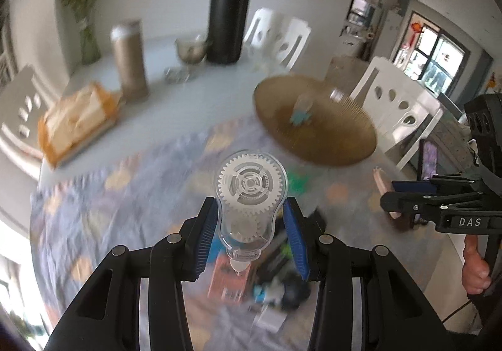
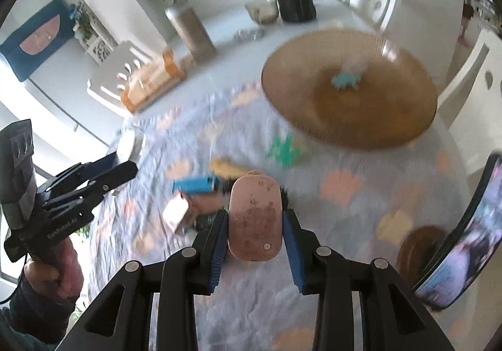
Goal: Organize rigid objects
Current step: 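Lift the tape dispenser with the left tool into the bowl while the right tool drops the soap there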
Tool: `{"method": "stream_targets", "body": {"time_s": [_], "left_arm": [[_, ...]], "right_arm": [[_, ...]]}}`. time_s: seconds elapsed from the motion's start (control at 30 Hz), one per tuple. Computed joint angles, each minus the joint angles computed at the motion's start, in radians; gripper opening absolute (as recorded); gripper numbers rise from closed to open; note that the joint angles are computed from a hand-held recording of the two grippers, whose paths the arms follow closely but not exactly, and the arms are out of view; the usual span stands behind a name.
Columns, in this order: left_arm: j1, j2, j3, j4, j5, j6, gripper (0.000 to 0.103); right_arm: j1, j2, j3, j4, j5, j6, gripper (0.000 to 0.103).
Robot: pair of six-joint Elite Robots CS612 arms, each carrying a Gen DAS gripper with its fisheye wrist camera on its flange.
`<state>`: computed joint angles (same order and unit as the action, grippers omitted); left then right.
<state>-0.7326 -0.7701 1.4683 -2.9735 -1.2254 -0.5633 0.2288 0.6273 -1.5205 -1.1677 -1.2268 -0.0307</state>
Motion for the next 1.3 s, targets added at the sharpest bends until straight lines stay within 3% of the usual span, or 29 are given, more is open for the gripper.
{"method": "stream_targets", "body": {"time_s": [0.23, 0.37, 0.53, 0.7, 0.73, 0.77, 0.83, 0.87, 0.9, 1.07, 1.3], "left_arm": [[0.023, 0.074, -0.181, -0.022, -0.048, 0.105, 0.04], [0.039, 0.16, -0.337, 0.074, -0.108, 0.124, 0.04], [0.052, 0.255, -0.487, 0.239, -0.216, 0.084, 0.04], [0.054, 0.297, -0.552, 0.325, -0.262, 0.079, 0.042], [0.054, 0.302, -0.562, 0.338, -0.276, 0.076, 0.052], [0.054, 0.302, -0.564, 0.348, -0.28, 0.071, 0.061], [0.05, 0.287, -0.537, 0.325, -0.256, 0.062, 0.071], [0.049, 0.272, -0.506, 0.295, -0.245, 0.055, 0.076], [0.049, 0.26, -0.484, 0.277, -0.245, 0.048, 0.076], [0.054, 0.196, -0.37, 0.217, -0.253, 0.023, 0.076], [0.036, 0.085, -0.168, 0.144, -0.163, 0.033, 0.076]], "right_arm": [[-0.019, -0.067, 0.095, -0.114, -0.082, 0.116, 0.034], [-0.027, -0.097, 0.164, -0.127, -0.153, 0.181, 0.034], [-0.035, -0.118, 0.242, -0.057, -0.167, 0.2, 0.034], [-0.036, -0.128, 0.285, -0.02, -0.191, 0.181, 0.034], [-0.036, -0.129, 0.29, -0.026, -0.198, 0.178, 0.034], [-0.034, -0.129, 0.294, -0.036, -0.21, 0.169, 0.035], [-0.029, -0.129, 0.293, -0.042, -0.267, 0.174, 0.046], [-0.031, -0.125, 0.282, -0.048, -0.277, 0.183, 0.058], [-0.035, -0.117, 0.266, -0.058, -0.269, 0.191, 0.06], [-0.048, -0.086, 0.193, -0.041, -0.235, 0.231, 0.062], [-0.025, -0.029, 0.098, -0.011, -0.164, 0.215, 0.062]]}}
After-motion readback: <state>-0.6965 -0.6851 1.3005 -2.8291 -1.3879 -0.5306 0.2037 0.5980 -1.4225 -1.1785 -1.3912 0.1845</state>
